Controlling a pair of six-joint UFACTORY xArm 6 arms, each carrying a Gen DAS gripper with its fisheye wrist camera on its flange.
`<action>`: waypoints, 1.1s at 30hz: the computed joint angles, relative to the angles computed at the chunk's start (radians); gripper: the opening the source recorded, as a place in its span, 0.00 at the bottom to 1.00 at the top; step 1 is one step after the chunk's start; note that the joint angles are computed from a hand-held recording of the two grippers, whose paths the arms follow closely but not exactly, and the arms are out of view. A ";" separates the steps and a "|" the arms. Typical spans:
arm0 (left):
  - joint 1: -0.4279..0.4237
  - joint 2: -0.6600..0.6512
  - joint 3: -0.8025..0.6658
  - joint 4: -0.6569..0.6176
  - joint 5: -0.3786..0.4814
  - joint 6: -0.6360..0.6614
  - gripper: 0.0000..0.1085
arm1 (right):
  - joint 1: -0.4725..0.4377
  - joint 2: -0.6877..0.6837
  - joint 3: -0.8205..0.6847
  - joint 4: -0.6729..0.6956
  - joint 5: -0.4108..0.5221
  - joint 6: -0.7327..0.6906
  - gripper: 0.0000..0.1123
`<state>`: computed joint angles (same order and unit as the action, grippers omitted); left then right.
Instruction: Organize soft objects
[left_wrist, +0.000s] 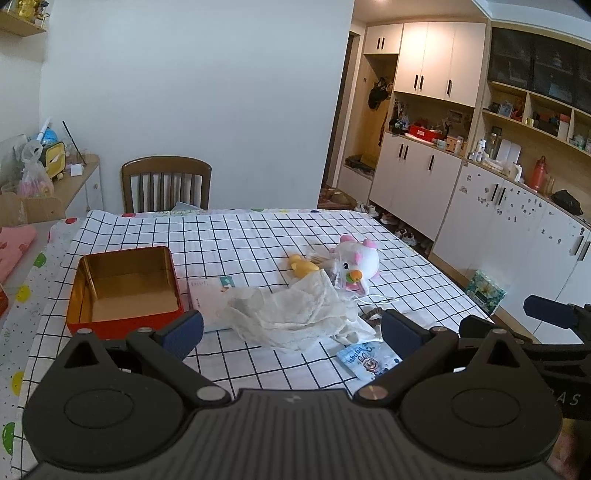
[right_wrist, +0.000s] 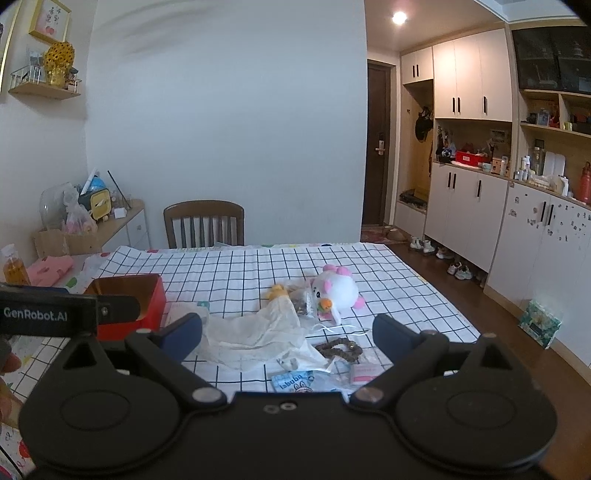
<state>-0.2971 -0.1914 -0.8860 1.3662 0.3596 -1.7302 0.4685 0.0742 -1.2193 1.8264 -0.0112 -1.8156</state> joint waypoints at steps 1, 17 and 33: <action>0.002 0.001 -0.001 0.001 -0.005 -0.002 0.95 | 0.001 -0.001 -0.001 0.016 -0.001 -0.013 0.87; 0.016 0.238 -0.207 -0.110 -0.009 0.103 0.95 | -0.087 0.128 -0.068 -0.364 0.119 0.312 0.83; 0.025 0.712 -0.678 -0.582 0.074 0.571 0.94 | -0.252 0.522 -0.457 -0.971 0.406 0.745 0.69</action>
